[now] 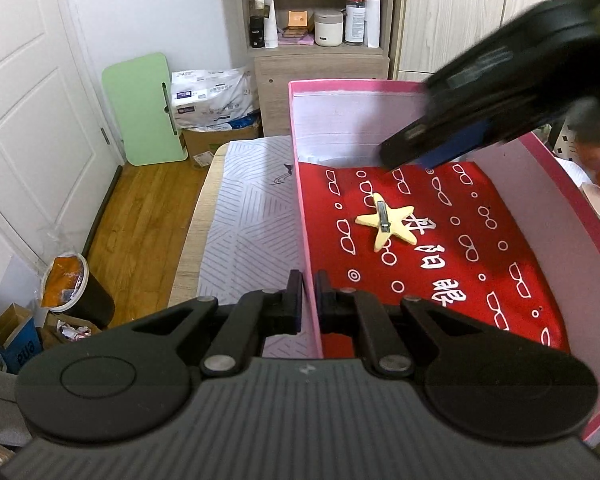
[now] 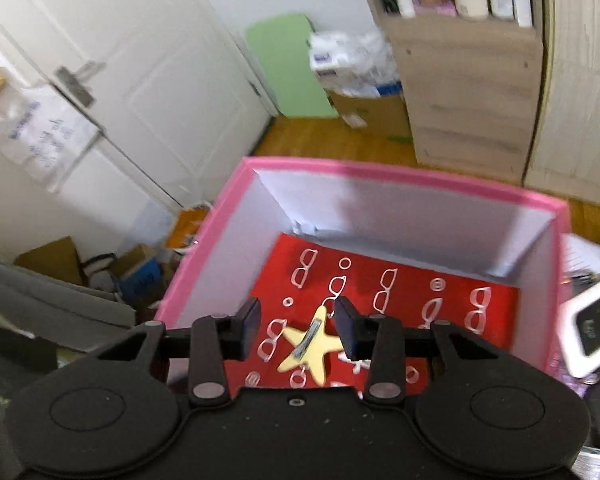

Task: Organize rigid objects
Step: 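Carry the starfish into the pink box and open the right tool, then grasp the white cube charger with the right tool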

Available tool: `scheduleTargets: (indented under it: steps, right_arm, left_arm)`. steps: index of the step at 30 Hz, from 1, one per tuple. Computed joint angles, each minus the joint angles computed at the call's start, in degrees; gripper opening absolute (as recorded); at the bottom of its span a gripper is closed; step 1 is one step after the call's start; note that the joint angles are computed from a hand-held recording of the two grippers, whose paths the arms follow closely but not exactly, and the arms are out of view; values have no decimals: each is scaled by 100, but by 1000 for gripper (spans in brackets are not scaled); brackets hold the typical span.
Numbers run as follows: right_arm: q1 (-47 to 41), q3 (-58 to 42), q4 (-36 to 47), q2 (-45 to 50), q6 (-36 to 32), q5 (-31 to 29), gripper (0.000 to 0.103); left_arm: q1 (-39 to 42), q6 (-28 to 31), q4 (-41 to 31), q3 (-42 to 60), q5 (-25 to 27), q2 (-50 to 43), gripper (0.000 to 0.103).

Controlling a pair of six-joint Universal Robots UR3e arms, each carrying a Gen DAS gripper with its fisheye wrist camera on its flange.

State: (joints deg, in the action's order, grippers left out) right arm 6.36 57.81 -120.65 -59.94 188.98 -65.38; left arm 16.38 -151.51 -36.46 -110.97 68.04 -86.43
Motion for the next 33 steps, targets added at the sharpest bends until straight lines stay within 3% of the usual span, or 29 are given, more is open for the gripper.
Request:
scheduleTargets:
  steps: [7,17,26,30,33]
  right_arm:
    - [-675,2415,-301,-2481,-611,496,47]
    - [-1696,4646,-97,-5143,-1108,432,50]
    - [-2496,6613,-141,-6877,-1311,141,52]
    - [-2481,7386,-576,-7179,-1298,-135,53]
    - [-2191,7794,-1237,-6864,-1146,-366,56]
  left_arm:
    - [8,27,18,-10,11,-3,6]
    - [18,43,-24,21,9,-10,6]
    - [-48,73,7,12,86,2,6]
    - [-42,64,-7,16,76,7,6]
    - [-59,59,23,-5,97,26,6]
